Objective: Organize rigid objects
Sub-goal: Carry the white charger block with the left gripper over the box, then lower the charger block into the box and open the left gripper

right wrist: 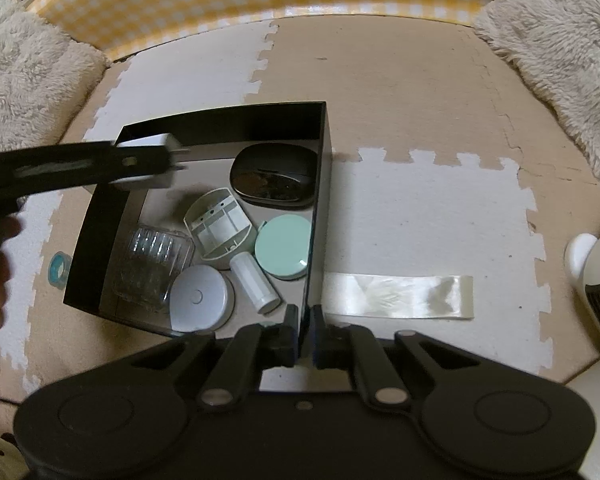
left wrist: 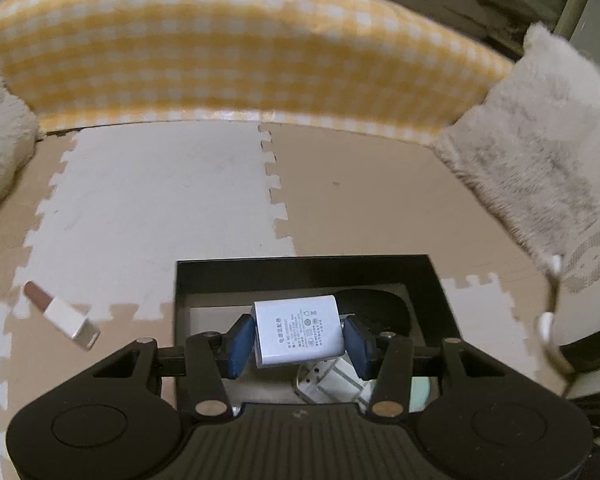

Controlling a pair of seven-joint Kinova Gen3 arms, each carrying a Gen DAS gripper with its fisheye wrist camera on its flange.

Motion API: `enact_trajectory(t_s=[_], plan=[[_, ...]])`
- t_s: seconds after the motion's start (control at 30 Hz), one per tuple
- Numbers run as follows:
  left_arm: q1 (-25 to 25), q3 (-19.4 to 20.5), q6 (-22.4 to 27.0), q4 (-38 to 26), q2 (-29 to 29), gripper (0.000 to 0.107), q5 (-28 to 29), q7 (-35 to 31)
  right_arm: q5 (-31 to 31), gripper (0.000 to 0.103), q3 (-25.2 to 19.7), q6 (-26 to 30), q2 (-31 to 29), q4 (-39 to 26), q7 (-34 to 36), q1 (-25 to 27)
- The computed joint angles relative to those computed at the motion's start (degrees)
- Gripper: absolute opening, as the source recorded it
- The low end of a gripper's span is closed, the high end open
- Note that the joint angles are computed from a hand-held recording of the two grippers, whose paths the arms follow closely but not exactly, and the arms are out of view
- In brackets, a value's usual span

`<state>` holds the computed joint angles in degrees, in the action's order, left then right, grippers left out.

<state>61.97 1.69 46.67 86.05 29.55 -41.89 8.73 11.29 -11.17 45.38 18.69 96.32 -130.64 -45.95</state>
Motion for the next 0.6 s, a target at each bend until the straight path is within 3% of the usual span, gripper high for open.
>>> enact_trajectory(t_s=[0.43,0.5,0.6], plan=[[-1.0,-1.9,0.6,-3.5,4.9,0.045,3.0,-2.4,-0.1,0.006,0.0,0.0,0.1,-0.1,0.4,0.1],[-1.2,-1.8,0.5,-3.4,4.6,0.047,3.5,-2.9,-0.1,0.006,0.0,0.0,0.1,-0.1,0.4,0.1],[-0.9,-1.9,1.0,-3.1,3.9,0.062,3.7,-2.9,0.0,0.006,0.0,0.0,0.1,-0.1,0.6,0.1]])
